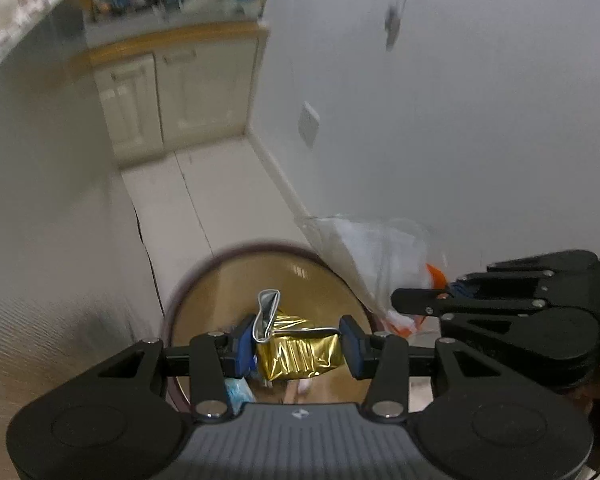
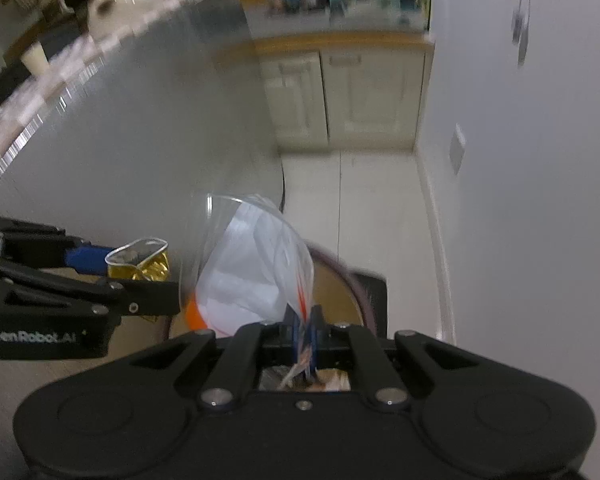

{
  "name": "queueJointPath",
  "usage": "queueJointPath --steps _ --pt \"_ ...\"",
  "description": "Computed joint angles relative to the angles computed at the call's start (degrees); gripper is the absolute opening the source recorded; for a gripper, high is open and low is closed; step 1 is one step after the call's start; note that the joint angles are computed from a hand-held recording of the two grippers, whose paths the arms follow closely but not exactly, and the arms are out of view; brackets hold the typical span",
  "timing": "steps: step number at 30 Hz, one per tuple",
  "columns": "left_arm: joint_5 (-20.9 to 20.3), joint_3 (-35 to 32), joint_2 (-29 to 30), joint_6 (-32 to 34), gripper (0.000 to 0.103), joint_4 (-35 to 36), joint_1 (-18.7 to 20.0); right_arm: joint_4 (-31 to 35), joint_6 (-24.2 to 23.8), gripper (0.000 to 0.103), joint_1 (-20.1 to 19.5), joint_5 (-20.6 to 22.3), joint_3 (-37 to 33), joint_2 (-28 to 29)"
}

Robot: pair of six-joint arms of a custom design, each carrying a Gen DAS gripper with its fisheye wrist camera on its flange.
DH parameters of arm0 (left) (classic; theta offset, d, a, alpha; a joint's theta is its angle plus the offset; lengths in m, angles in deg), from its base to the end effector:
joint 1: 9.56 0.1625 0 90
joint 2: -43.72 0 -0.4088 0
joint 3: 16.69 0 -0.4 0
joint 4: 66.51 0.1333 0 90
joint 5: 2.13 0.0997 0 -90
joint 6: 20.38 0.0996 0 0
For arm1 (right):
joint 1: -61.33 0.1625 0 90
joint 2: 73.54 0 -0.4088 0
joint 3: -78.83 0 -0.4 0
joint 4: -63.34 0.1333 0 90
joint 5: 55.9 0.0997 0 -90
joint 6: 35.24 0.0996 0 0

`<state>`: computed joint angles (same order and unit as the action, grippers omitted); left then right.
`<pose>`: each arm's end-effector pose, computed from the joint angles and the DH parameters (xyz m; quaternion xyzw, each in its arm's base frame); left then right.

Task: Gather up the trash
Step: 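Lift the gold wrapper and clear bag and carry them over the wastebasket, then open the left tool to drop the wrapper while the right drops the clear bag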

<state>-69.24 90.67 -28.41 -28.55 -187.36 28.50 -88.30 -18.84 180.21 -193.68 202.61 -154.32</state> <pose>-0.3227 -0.4712 0.2217 0.3721 0.9060 -0.0669 0.1904 0.2810 -0.3862 0.2617 0.0329 -0.9040 0.2905 0.3118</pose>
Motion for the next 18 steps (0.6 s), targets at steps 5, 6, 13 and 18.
queueJointPath --steps 5,6,13,18 --pt "-1.63 -0.46 2.35 -0.76 0.045 5.15 1.91 4.38 1.99 0.006 -4.23 4.19 1.40 0.04" --pt "-1.72 -0.90 3.02 -1.02 0.045 5.90 2.29 5.28 2.04 0.006 -5.01 5.00 1.41 0.33" --pt "-0.15 -2.35 6.31 -0.58 0.045 10.08 3.99 9.54 0.97 0.006 -8.71 8.79 0.48 3.32" --pt "0.90 -3.50 8.31 -0.23 0.045 12.60 4.92 11.06 -0.12 0.006 -10.47 10.61 -0.71 5.16"
